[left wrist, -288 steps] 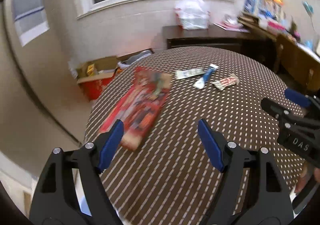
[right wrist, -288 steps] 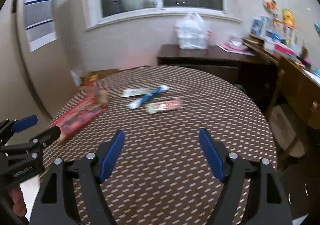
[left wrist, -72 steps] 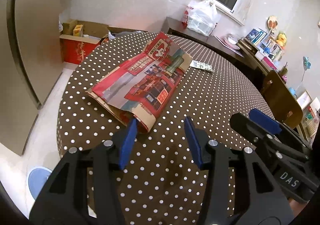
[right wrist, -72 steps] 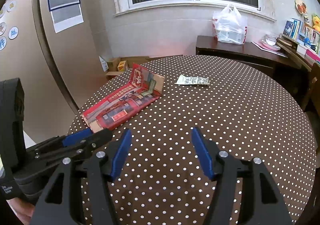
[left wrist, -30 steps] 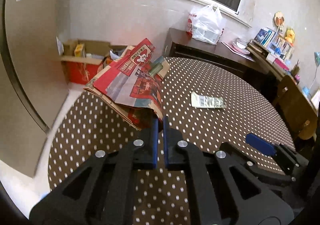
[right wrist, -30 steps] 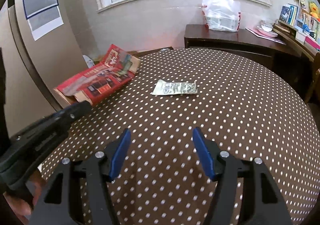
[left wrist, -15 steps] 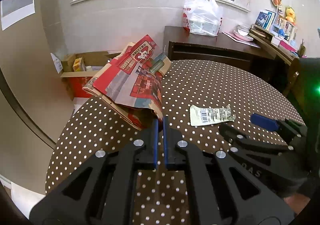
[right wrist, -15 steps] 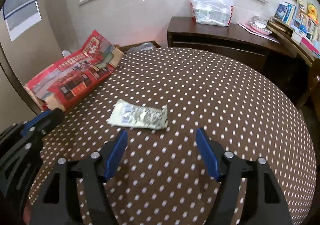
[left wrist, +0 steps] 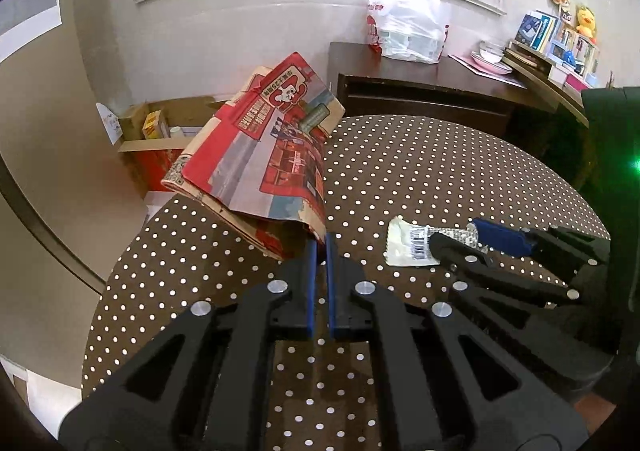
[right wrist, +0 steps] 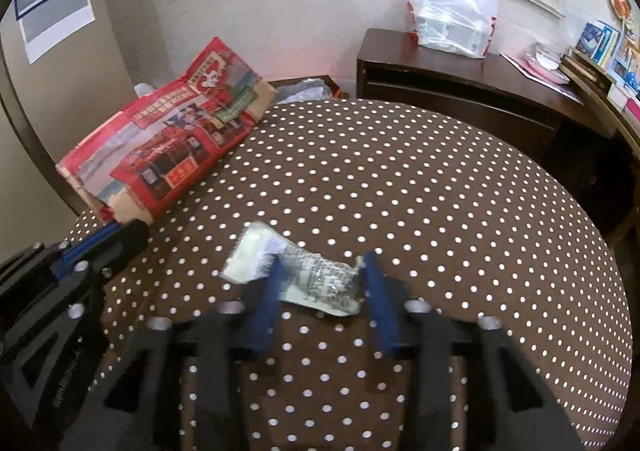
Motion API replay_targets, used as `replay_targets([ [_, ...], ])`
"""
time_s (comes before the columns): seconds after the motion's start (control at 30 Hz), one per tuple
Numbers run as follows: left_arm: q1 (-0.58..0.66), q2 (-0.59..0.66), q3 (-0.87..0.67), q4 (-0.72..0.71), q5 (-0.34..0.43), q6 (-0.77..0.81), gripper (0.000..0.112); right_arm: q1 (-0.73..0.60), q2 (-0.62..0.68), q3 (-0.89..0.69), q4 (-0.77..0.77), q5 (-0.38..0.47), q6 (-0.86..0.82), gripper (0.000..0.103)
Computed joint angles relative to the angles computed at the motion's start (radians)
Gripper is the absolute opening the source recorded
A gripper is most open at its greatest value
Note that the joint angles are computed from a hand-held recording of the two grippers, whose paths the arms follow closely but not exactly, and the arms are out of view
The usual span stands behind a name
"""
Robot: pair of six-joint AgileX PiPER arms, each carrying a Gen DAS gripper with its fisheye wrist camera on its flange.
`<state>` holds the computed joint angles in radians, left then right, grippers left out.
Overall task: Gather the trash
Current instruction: 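Grasp the silver wrapper with the right tool while the left tool holds the snack box, then carry the snack box and silver wrapper over the bin and open both tools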
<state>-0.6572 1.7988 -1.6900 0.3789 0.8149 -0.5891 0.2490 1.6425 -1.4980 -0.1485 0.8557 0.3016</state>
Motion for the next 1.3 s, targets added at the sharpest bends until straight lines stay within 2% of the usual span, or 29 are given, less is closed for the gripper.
replay_targets([
  [0.07, 0.002, 0.005, -0.014, -0.011, 0.008, 0.004, 0.004, 0.007, -0.017, 0.018, 0.009, -0.004, -0.008, 0.022],
  [0.17, 0.011, -0.025, 0.018, -0.043, -0.007, 0.014, 0.004, -0.001, -0.063, 0.063, 0.06, -0.021, -0.031, 0.015],
  [0.33, 0.023, -0.14, 0.157, -0.073, -0.064, 0.009, 0.004, 0.024, -0.181, 0.161, 0.095, -0.055, -0.02, 0.014],
  [0.47, 0.023, -0.301, 0.358, -0.067, -0.136, -0.043, 0.004, 0.091, -0.279, 0.234, 0.084, -0.058, 0.024, 0.014],
  [0.63, 0.013, -0.499, 0.574, -0.03, -0.174, -0.14, 0.004, 0.295, -0.402, 0.338, -0.101, -0.052, 0.253, 0.014],
  [0.73, -0.005, -0.622, 0.683, 0.003, -0.17, -0.205, 0.004, 0.476, -0.452, 0.376, -0.248, -0.02, 0.448, 0.014],
  [0.83, -0.038, -0.75, 0.782, 0.059, -0.153, -0.289, 0.004, 0.614, -0.469, 0.38, -0.343, 0.023, 0.585, 0.014],
  [0.93, -0.054, -0.871, 0.868, 0.056, -0.153, -0.32, 0.004, 0.748, -0.471, 0.371, -0.417, 0.07, 0.705, 0.014],
  [1.03, -0.083, -0.968, 0.926, 0.067, -0.117, -0.371, 0.004, 0.845, -0.455, 0.357, -0.464, 0.104, 0.785, 0.014],
  [1.13, -0.202, -1.058, 0.966, 0.2, -0.025, -0.537, 0.004, 0.941, -0.43, 0.338, -0.506, 0.14, 0.857, 0.014],
  [1.3, -0.507, -1.169, 1.0, 0.438, 0.221, -0.838, 0.004, 1.08, -0.37, 0.294, -0.565, 0.186, 0.967, 0.014],
])
